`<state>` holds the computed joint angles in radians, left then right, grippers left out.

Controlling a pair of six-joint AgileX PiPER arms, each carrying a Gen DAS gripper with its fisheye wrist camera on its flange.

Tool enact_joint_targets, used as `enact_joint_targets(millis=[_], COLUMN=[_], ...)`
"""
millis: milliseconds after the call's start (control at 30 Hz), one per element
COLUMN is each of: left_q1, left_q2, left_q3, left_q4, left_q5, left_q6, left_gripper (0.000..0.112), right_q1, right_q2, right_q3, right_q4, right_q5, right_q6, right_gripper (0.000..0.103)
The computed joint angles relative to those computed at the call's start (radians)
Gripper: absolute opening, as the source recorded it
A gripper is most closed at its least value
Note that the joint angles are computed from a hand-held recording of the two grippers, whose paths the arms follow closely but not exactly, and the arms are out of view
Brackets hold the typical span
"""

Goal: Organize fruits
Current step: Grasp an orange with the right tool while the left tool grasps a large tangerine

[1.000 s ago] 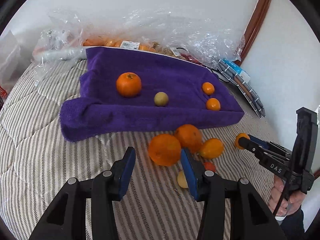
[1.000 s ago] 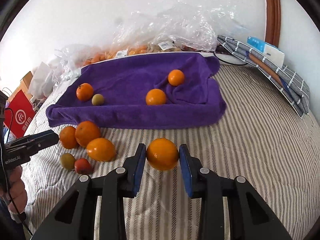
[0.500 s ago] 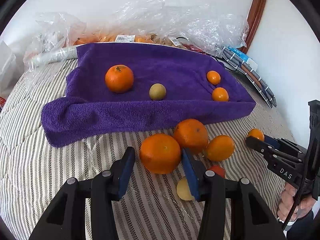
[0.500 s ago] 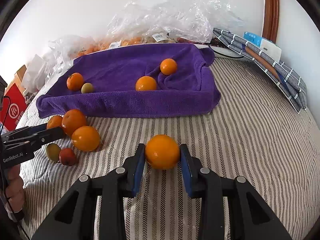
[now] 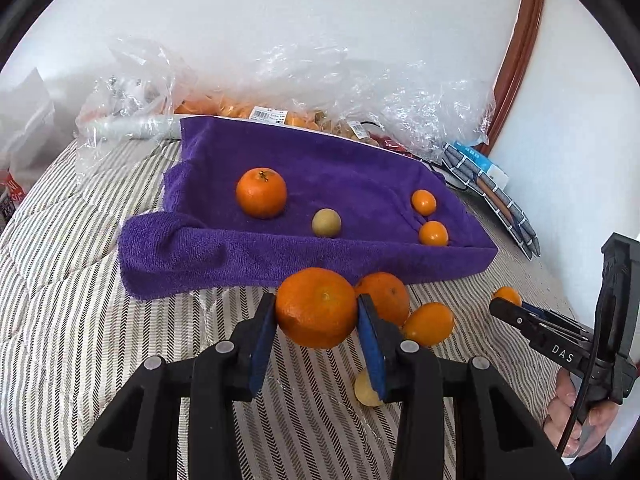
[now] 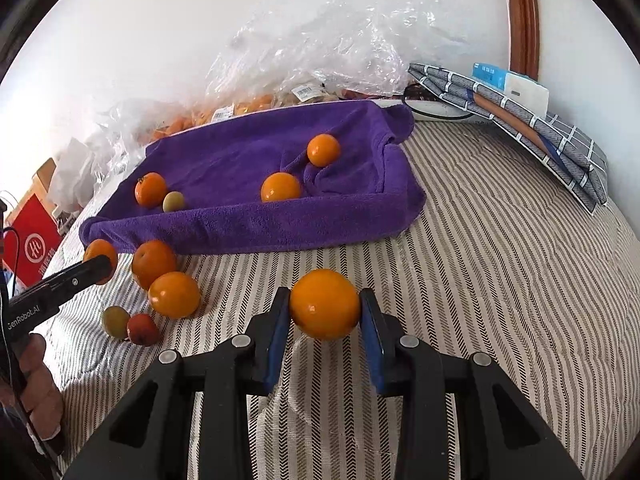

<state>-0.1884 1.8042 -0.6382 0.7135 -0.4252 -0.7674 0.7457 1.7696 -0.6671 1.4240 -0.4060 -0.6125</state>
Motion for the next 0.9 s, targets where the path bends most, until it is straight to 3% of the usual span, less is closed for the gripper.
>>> enact_joint_targets(millis=[400, 600, 800, 900], left_q1=[0.0, 0.019, 0.026, 0.051], left_q2=[-0.02, -0.035, -0.052, -0.065], left_q3=[0.029, 0.043, 0.058, 0.06], left_q4=[-0.071, -0.093, -0.162, -0.096], left_q5=[-0.022, -0.041, -0.051, -0.07], left_q6=[0.063, 0.07, 0.113, 0.051], left_gripper=[0.038, 0.038, 0.038, 0.038], right_q1=[0.015, 0.004, 0.013, -0.004], right_q2=[-0.022, -0.034, -0.089, -0.108], right_q3=[0.019, 0.029, -0.001, -0.029], right_q4=[0.025, -0.014, 0.101, 0.134], right_q5=[-0.048, -0.023, -0.034, -0.03], right_q6=[0.01, 0.033, -0.138, -0.214], right_gripper=[0.034, 0.034, 0.034, 0.034])
